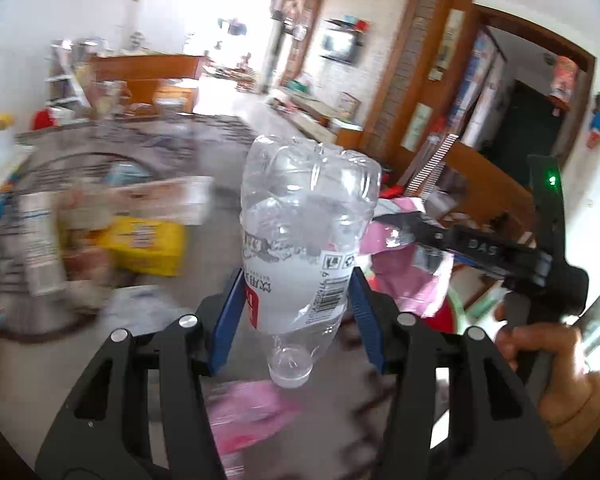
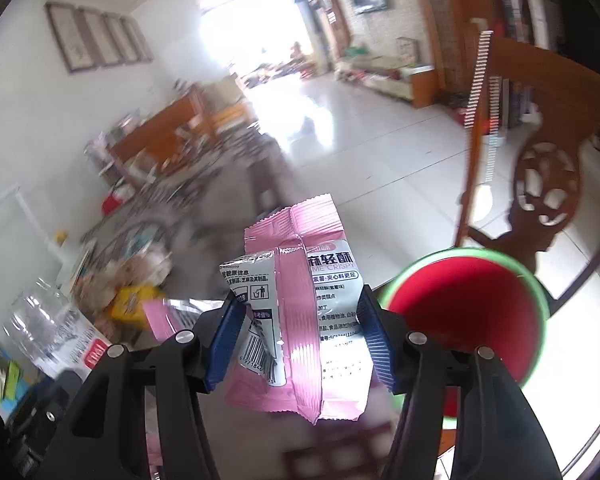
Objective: Collect trash
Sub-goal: 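Carry both items to the red bucket and open both grippers to drop them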
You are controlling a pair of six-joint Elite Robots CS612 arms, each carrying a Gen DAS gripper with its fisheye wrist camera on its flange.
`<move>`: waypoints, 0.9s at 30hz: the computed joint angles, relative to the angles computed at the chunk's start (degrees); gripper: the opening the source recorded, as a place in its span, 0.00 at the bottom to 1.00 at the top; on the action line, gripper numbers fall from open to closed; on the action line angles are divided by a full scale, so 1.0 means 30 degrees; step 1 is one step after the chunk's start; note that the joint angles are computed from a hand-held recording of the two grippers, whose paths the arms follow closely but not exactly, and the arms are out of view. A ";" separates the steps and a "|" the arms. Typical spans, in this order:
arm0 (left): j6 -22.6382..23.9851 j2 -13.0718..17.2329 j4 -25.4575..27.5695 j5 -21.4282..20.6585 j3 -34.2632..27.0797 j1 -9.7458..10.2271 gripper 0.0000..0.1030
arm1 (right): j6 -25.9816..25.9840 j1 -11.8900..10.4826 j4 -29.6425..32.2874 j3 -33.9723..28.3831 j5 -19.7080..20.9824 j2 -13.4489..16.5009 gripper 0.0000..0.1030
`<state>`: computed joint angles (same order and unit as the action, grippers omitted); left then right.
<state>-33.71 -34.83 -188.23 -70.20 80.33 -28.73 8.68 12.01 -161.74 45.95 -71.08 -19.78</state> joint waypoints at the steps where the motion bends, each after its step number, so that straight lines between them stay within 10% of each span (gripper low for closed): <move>1: 0.0188 0.0315 0.0182 -0.0727 -0.0677 0.0006 0.49 | 0.0359 -0.0131 -0.0360 0.0158 -0.0378 -0.0067 0.54; 6: 0.1174 0.1592 0.2191 -0.2633 -0.3489 -0.0084 0.49 | 0.1014 -0.0394 -0.0289 0.0415 -0.4422 -0.0301 0.56; 13: 0.1539 0.3458 0.4659 -0.5169 -0.7414 -0.0120 0.50 | 0.3789 -0.1087 0.0695 0.0799 -0.4462 -0.0353 0.57; 17: 0.1916 0.3841 0.4283 -0.4764 -0.8140 -0.0370 0.79 | 0.2956 -0.0815 0.0821 0.0562 -0.6539 -0.0281 0.75; 27: 0.2027 0.3289 0.3616 -0.3574 -0.6987 -0.0487 0.82 | 0.1768 -0.0690 0.0384 0.0075 -0.6815 0.0009 0.81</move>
